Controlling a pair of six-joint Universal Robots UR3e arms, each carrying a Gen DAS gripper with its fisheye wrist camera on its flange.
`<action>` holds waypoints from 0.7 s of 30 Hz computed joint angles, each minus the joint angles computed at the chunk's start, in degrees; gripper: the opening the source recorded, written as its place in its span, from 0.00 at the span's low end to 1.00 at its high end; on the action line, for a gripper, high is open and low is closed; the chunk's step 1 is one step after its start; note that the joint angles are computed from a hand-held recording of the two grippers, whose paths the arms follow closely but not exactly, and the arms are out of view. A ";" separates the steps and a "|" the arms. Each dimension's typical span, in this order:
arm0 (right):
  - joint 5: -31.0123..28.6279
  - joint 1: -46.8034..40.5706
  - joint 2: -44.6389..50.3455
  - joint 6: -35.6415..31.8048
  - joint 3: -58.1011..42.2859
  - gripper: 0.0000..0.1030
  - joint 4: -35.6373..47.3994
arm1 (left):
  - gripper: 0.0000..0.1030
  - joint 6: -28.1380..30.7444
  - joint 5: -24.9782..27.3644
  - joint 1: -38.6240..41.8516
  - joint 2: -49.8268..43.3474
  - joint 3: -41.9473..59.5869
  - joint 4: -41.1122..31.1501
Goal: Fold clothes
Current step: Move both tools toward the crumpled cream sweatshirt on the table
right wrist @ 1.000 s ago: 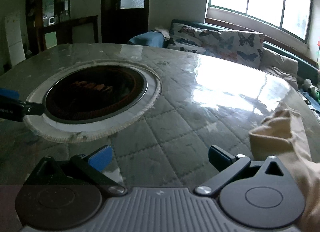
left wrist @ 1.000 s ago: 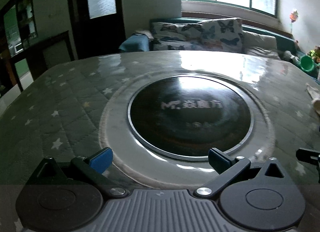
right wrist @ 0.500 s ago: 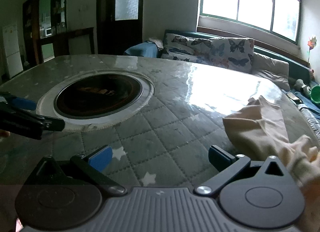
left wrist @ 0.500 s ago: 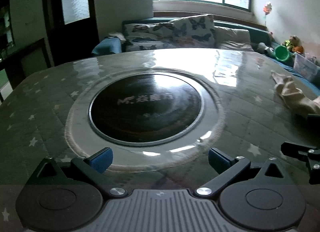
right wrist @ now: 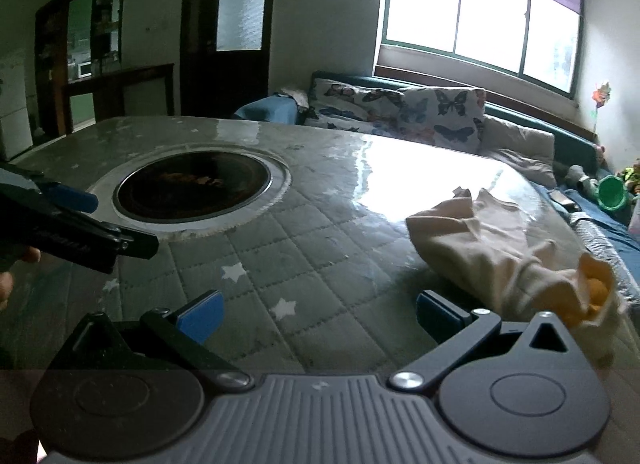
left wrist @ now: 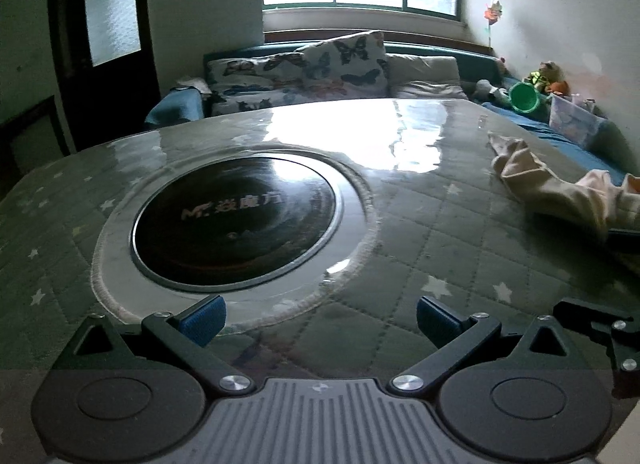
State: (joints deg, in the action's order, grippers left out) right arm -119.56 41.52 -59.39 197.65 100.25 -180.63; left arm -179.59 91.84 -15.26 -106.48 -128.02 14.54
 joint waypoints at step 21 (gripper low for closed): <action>-10.79 6.31 -7.24 9.84 11.32 1.00 -0.42 | 1.00 1.25 0.44 -6.00 0.21 2.45 -3.52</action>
